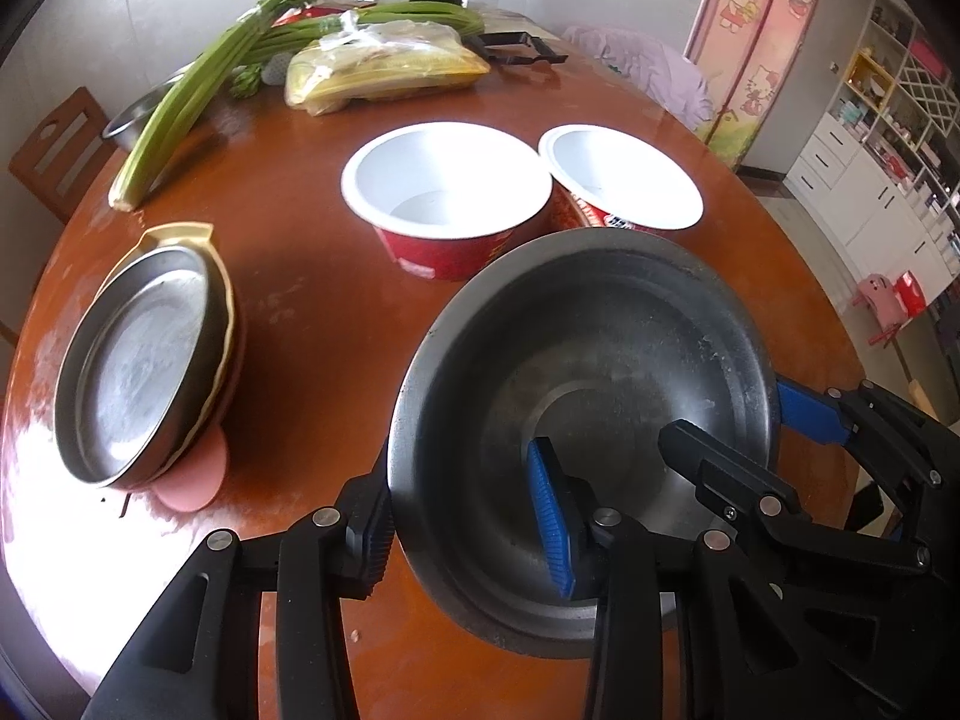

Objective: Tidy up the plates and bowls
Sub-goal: 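Lift the steel bowl with the left gripper and carry it toward the stack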

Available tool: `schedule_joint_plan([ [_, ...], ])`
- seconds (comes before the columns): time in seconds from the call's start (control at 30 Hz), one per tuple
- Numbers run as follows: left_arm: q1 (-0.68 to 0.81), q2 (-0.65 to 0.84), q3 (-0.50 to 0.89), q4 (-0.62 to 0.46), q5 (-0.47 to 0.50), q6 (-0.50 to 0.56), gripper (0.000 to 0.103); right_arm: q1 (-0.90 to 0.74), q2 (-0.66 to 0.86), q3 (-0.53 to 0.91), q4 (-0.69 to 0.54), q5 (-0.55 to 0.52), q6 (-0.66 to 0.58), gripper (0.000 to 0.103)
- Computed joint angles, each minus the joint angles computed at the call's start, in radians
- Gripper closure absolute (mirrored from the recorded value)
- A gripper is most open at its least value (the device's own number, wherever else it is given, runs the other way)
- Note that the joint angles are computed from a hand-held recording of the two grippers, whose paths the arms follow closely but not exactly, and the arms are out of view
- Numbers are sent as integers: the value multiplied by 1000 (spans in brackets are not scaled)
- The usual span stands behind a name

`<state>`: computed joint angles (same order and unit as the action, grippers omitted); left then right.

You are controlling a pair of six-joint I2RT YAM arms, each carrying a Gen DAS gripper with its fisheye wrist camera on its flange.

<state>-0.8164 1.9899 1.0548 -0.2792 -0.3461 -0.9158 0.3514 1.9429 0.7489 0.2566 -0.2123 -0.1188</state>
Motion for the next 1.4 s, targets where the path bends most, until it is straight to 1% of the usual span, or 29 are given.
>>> schedule_joint_plan([
  [0.2,-7,-31,-59,19,-1,-22,62,36,-6,-15,5,15,13,54],
  [0.5,-4,-34,-88,32,8,-27,62,64,6,-22,8,25,25,54],
  [0.83,-2,-24,-89,37,8,-21,62,70,19,-15,2,28,27,54],
  [1.07,-8,-6,-69,14,-6,-20,62,71,25,-11,-5,19,29,54],
  [1.4,2,10,-68,17,6,-15,62,78,58,17,-22,18,31,54],
])
